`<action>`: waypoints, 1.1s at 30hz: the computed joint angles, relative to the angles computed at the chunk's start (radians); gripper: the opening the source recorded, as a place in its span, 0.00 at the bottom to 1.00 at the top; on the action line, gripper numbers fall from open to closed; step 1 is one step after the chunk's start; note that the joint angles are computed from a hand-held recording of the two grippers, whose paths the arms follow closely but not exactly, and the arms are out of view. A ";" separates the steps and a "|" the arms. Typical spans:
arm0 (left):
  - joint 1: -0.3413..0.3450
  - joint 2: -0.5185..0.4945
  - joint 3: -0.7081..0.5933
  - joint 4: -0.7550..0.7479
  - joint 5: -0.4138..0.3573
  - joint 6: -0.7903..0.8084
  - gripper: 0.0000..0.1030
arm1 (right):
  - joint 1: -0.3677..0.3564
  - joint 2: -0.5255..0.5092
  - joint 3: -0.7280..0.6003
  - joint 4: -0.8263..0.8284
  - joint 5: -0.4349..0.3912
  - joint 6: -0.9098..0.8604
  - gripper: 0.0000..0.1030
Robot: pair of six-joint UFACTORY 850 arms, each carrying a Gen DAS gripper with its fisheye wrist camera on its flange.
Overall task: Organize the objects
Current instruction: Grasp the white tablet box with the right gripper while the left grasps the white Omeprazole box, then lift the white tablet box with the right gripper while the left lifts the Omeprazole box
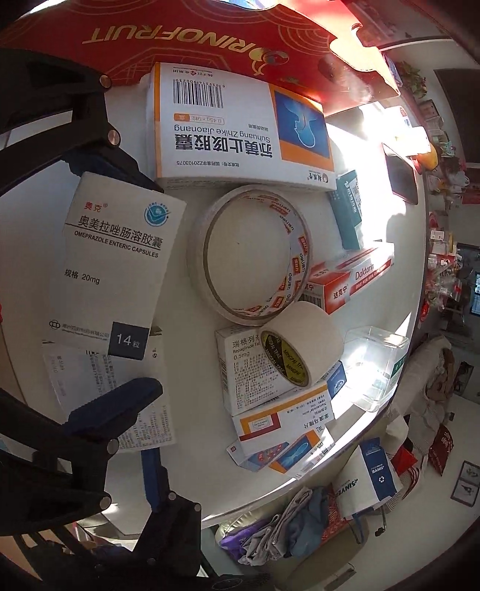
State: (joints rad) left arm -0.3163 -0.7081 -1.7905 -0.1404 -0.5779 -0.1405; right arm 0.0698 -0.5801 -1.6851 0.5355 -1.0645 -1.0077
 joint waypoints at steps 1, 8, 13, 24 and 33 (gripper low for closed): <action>0.002 0.007 0.011 -0.011 0.007 0.014 0.93 | -0.006 0.026 0.032 0.005 0.047 -0.012 0.69; 0.009 0.020 0.032 -0.056 0.016 0.068 0.93 | 0.022 0.029 0.009 -0.011 0.136 -0.106 0.80; 0.004 0.006 0.009 -0.059 0.005 0.065 0.93 | 0.096 0.007 0.012 -0.182 0.182 -0.134 0.80; 0.022 0.058 0.096 -0.192 0.110 0.131 0.77 | 0.033 0.061 0.085 -0.203 0.265 0.224 0.72; 0.018 0.151 0.186 -0.396 0.182 0.278 0.76 | -0.154 0.116 0.209 0.383 0.131 0.307 0.72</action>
State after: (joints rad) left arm -0.2987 -0.5568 -1.6049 -0.5361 -0.3959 0.1380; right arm -0.0846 -0.4643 -1.4760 0.9189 -0.9338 -0.7009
